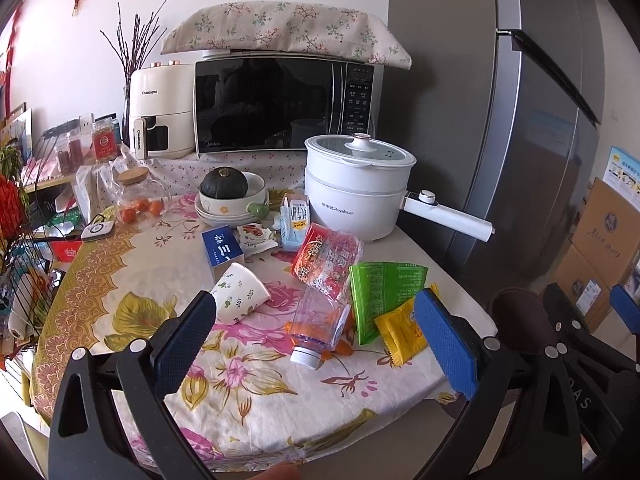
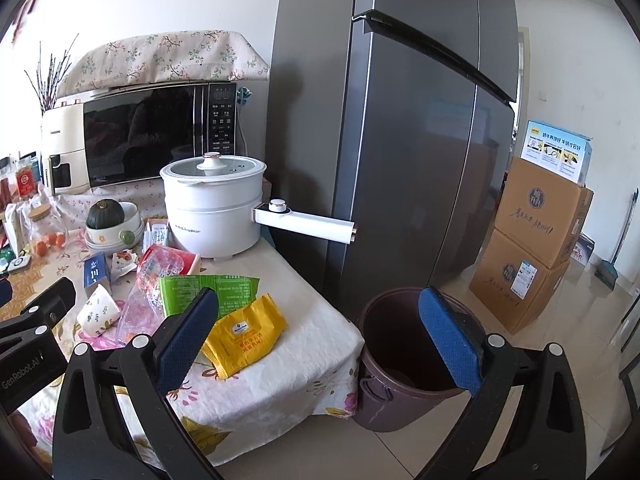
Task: Collect trash
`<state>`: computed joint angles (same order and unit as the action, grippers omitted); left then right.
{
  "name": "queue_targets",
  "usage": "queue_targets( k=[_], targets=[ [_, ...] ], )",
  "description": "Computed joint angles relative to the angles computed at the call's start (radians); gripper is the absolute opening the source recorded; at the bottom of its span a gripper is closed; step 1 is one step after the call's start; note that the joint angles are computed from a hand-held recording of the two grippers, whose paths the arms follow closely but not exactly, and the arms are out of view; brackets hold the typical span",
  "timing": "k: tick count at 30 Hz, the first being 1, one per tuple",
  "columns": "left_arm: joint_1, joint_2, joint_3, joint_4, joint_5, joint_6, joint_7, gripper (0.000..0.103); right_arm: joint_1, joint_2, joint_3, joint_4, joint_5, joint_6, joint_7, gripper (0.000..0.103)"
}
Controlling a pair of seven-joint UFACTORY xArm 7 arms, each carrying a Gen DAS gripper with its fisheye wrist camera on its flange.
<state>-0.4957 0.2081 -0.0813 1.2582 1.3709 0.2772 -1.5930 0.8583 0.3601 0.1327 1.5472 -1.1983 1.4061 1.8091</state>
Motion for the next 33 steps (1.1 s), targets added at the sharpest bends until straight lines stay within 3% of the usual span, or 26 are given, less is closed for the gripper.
queue_targets(
  k=[14,33],
  targets=[
    [-0.019,0.030,0.009,0.013,-0.092,0.020,0.098,0.097,-0.006,0.012,-0.005,0.013,0.033,-0.012,-0.031,0.096],
    [-0.029,0.031,0.025,0.001,-0.113,0.013,0.117,0.097,-0.008,0.015,-0.011,0.012,0.047,-0.017,-0.044,0.096]
  ],
)
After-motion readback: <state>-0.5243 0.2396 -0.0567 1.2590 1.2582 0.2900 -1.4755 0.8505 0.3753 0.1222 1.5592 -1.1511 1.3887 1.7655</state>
